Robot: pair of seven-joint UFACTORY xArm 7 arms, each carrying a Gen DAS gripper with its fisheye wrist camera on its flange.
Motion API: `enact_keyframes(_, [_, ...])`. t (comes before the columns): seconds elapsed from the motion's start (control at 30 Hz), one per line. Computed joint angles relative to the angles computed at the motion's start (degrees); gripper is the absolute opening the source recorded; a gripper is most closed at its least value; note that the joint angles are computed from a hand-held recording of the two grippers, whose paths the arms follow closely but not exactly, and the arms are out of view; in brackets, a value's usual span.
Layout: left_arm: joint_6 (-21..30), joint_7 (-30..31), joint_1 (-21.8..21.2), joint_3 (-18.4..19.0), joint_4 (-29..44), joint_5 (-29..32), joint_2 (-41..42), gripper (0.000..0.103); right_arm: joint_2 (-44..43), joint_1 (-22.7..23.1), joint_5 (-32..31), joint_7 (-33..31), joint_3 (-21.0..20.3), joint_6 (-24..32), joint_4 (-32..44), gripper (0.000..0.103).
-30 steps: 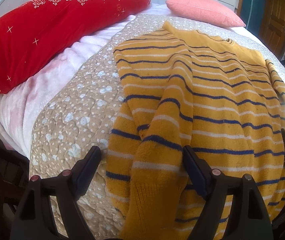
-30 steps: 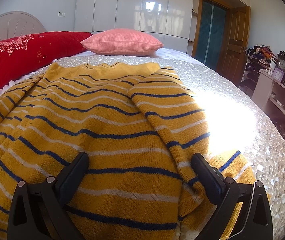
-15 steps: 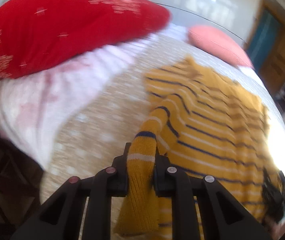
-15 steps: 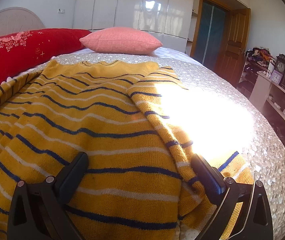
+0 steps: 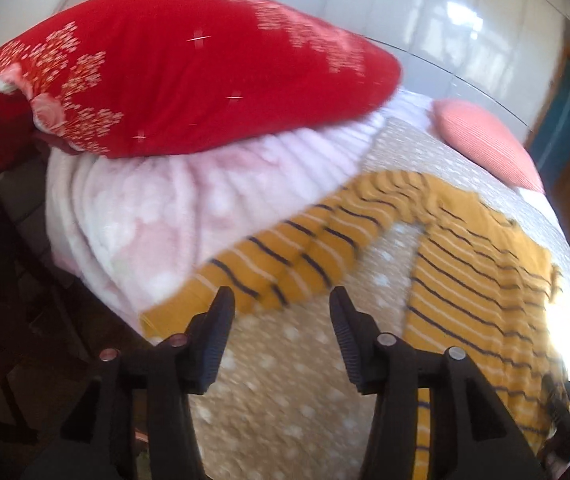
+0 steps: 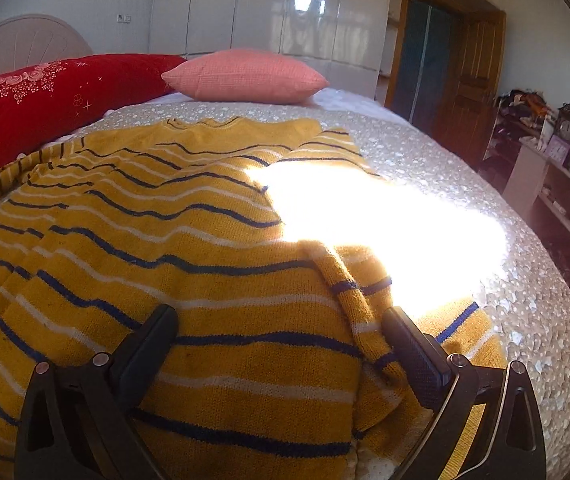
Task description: Fold small clothes
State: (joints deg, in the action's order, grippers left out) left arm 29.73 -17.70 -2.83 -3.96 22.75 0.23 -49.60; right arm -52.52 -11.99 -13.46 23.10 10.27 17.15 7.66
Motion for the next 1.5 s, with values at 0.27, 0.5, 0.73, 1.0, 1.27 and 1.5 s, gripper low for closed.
enact_keyframes(0.27, [-0.09, -0.17, -6.56, -3.54, -0.6, -1.01, -0.16, 0.072, -29.09, -5.36, 3.98, -13.19, -13.8, 17.13, -2.57, 0.098])
enact_keyframes(0.5, [2.42, -1.46, -10.0, -6.36, 1.12, -0.71, 1.92, 0.072, -38.66, -18.1, 10.27, -19.04, -26.26, 31.54, -5.5, 0.098])
enact_keyframes(0.73, [4.51, -2.73, -12.91, -7.61, 3.11, -0.3, 4.31, 0.072, -34.75, -15.34, 20.36, -21.19, -28.43, 25.47, -8.63, 0.09])
enact_keyframes(1.0, [5.59, -4.88, -12.43, -9.66, 5.7, 2.99, 6.06, 0.072, -17.66, -7.62, 30.02, -30.99, -39.49, 12.48, -1.91, 0.01])
enact_keyframes(1.27, [3.72, -5.12, -14.2, -8.22, 6.51, 1.55, 10.2, 0.072, 4.32, -17.31, 28.13, -35.26, -39.99, 3.36, 16.75, 0.009])
enact_keyframes(1.5, [0.78, -2.78, -16.35, -6.31, 5.46, -0.55, 10.7, 0.072, 7.44, -13.58, 27.4, -33.82, -33.23, 6.0, 24.56, 0.009])
